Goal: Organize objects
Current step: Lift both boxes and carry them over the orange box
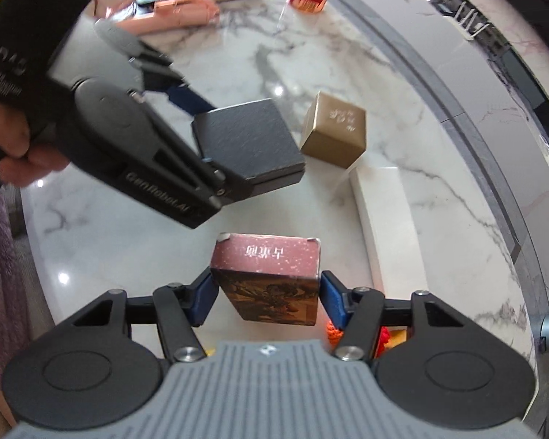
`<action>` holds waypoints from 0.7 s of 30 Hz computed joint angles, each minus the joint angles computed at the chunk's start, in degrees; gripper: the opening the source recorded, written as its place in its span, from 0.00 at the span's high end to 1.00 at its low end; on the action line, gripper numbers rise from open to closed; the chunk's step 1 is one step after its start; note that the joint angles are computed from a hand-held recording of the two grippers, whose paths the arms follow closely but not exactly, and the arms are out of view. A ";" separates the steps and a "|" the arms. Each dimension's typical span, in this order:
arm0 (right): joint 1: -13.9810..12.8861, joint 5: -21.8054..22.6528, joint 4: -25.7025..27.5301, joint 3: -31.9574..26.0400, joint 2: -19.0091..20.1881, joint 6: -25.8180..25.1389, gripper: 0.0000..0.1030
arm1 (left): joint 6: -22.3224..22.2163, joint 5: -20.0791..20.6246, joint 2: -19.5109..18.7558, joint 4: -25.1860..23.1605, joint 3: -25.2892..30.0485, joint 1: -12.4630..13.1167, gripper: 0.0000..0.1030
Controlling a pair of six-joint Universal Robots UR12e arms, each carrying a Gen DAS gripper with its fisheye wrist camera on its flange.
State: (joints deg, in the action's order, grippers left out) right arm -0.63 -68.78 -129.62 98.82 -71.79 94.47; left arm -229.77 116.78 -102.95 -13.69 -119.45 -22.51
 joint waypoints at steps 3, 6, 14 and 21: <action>-0.92 2.24 0.63 0.39 -1.42 0.47 0.40 | -0.14 1.98 0.87 0.20 0.28 -1.58 0.16; -2.23 5.16 1.61 0.39 -2.89 0.65 0.40 | 1.16 3.61 1.57 -0.87 1.56 -3.09 0.16; -7.76 11.70 0.95 0.71 -7.43 -2.65 0.40 | 11.74 5.45 1.51 0.16 7.33 -6.09 0.16; -11.86 8.99 -1.95 -0.08 -7.11 -4.82 0.40 | 27.29 1.38 -2.92 -3.00 15.61 -7.24 0.16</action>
State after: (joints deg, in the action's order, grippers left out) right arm -12.49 -59.80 -131.58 98.75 -78.90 89.65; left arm -202.48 118.16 -105.87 -16.69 -103.85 -29.75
